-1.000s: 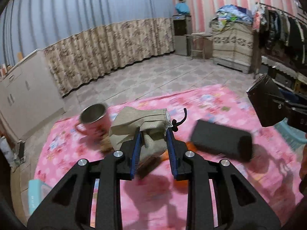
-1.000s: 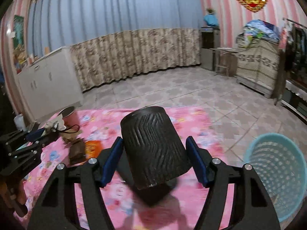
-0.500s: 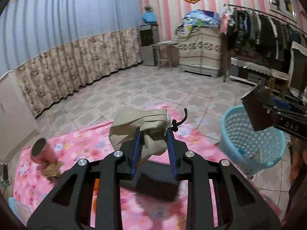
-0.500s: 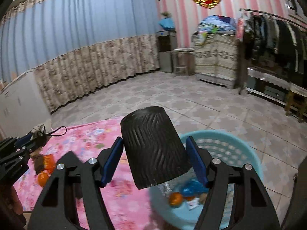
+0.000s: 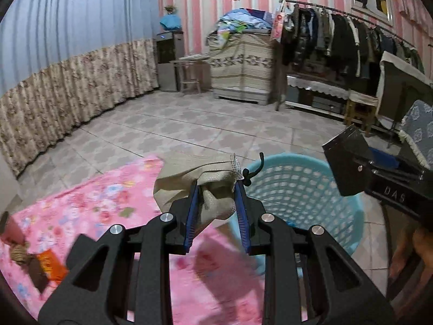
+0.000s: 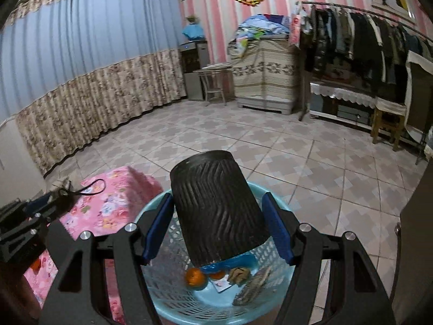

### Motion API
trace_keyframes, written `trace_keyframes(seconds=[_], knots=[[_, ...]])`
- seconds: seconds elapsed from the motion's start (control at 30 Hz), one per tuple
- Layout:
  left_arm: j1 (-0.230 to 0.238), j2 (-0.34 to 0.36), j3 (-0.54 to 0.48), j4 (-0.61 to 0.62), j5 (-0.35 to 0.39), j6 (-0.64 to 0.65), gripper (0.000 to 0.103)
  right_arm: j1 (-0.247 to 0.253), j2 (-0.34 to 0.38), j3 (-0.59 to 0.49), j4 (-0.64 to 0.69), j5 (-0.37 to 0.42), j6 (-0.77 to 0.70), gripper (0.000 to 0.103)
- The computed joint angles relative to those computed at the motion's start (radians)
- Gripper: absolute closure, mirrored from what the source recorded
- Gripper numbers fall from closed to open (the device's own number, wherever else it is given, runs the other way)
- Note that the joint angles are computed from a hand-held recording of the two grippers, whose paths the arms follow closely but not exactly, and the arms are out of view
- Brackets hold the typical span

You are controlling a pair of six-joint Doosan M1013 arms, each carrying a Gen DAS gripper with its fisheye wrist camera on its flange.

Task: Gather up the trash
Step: 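Carry the cloth and roller over the basket and open both tools to drop them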

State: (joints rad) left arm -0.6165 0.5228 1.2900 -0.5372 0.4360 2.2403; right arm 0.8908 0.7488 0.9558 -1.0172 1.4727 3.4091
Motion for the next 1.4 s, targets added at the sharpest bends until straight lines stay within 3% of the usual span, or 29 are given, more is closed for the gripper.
trace_keyframes(seconds=[0.37,0.57,0.67,0.8,0.97,1.07,1.13,1.4], knots=[[-0.049,0.067,-0.075,-0.018,0.103,-0.016,0.073,-0.005,-0.031,0.065,0.026,0.011,0.094,0.036],[-0.056,0.077,-0.085,-0.016,0.098,-0.008,0.067,-0.007,-0.045,0.095,0.034,0.000,0.129,0.036],[-0.057,0.081,-0.093,-0.026,0.106,-0.006,0.062,-0.007,-0.045,0.097,0.034,-0.002,0.131,0.036],[-0.058,0.078,-0.091,-0.017,0.097,-0.012,0.044,-0.007,-0.047,0.098,0.034,-0.001,0.131,0.036],[-0.054,0.080,-0.100,-0.042,0.119,0.005,0.043,-0.007,-0.050,0.102,0.035,-0.003,0.132,0.036],[-0.055,0.075,-0.091,-0.021,0.098,-0.011,0.037,-0.009,-0.054,0.110,0.035,-0.007,0.135,0.036],[-0.053,0.068,-0.081,-0.006,0.070,-0.031,0.026,-0.009,-0.053,0.109,0.035,-0.007,0.133,0.036],[-0.030,0.043,-0.046,0.072,-0.017,-0.131,0.013,-0.009,-0.032,0.094,0.036,-0.025,0.116,0.036]])
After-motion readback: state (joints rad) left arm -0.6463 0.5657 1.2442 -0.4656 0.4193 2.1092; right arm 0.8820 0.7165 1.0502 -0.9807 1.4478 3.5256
